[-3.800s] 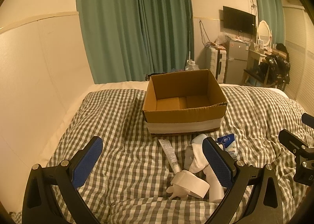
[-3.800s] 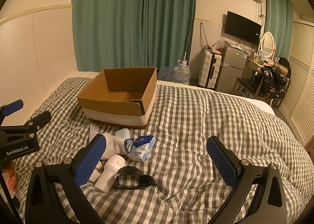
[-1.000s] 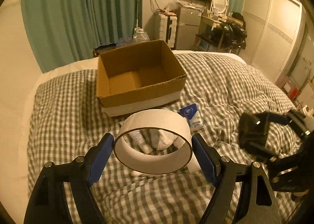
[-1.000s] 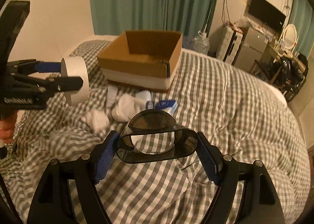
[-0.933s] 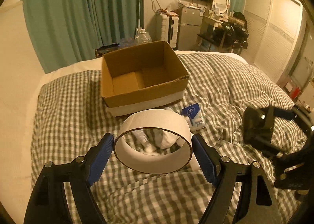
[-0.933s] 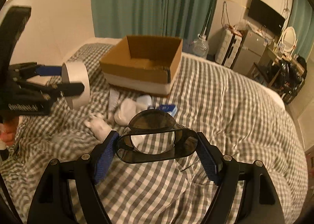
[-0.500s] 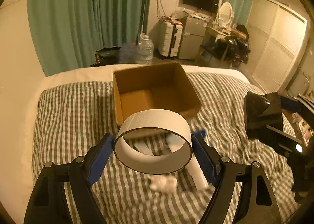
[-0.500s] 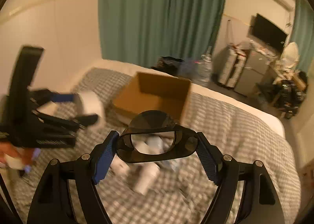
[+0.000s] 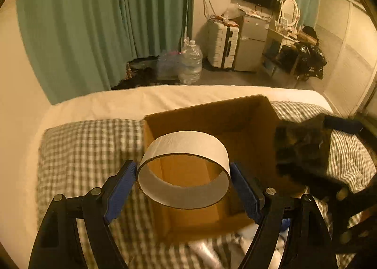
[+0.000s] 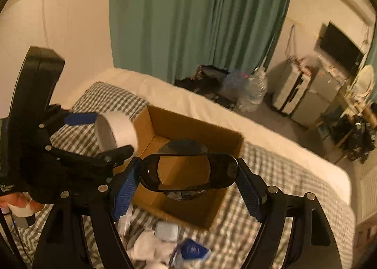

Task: Organize objects
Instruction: 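Carry the tape roll and goggles into the cardboard box and open both tools, then grasp the white bottle with the right tool while the left tool grasps the white figurine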

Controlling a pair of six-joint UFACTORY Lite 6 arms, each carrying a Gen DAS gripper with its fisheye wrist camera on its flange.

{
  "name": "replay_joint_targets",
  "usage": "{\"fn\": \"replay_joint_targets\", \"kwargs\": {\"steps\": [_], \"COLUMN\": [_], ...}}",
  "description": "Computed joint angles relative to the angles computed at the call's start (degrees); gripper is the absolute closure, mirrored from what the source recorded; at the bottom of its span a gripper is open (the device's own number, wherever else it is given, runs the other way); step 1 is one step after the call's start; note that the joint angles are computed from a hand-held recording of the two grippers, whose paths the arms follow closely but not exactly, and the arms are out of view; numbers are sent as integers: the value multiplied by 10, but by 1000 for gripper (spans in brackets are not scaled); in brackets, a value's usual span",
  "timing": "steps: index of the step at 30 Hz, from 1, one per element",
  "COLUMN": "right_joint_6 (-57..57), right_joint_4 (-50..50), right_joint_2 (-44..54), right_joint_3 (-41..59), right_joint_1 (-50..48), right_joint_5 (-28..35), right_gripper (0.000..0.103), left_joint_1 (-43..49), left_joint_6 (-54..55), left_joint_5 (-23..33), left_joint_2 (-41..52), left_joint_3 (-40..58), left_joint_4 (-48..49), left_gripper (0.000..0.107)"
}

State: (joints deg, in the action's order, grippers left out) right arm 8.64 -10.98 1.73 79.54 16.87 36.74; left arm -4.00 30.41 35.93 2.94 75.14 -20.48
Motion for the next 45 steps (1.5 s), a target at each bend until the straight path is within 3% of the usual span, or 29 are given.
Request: {"fn": "replay_joint_targets", "kwargs": {"steps": [3,11,14,17,19,23,26,34,41,45], "right_joint_6": [-28,-78,-133,-121,-96,-32,35,245,491,607], "right_joint_4": [18,66,140,122,100,33,-32,-196,-334,-337], "right_joint_2": [29,3,-6,-12,-42,-92,-157,-290,-367,-408], "right_joint_3": [-40,-159,-169,-166,-177,-164,-158,-101,-148,-242], "right_joint_1": [-29,-66,-72,-70,-60,-40,-6,193,486,582], "right_joint_5": [-52,-159,-170,-166,-154,-95,-18,235,451,488], "right_gripper": [25,25,25,14,14,13,13,13,13,13], "left_joint_1": [-12,-28,-26,-11,-2,17,32,64,145,157], "left_joint_6": [-9,42,56,67,43,2,-14,-25,11,-14], "left_joint_5": [-54,-88,-74,-48,-30,37,80,174,199,166], "left_joint_2": [41,94,92,88,76,40,-19,-216,-397,-509], "left_joint_3": [-2,4,6,18,25,53,52,-4,-166,-295], "left_joint_4": [18,-40,-63,-85,-72,-50,-28,30,34,68], "left_gripper": [24,24,23,17,13,13,9,5,4,4]}}
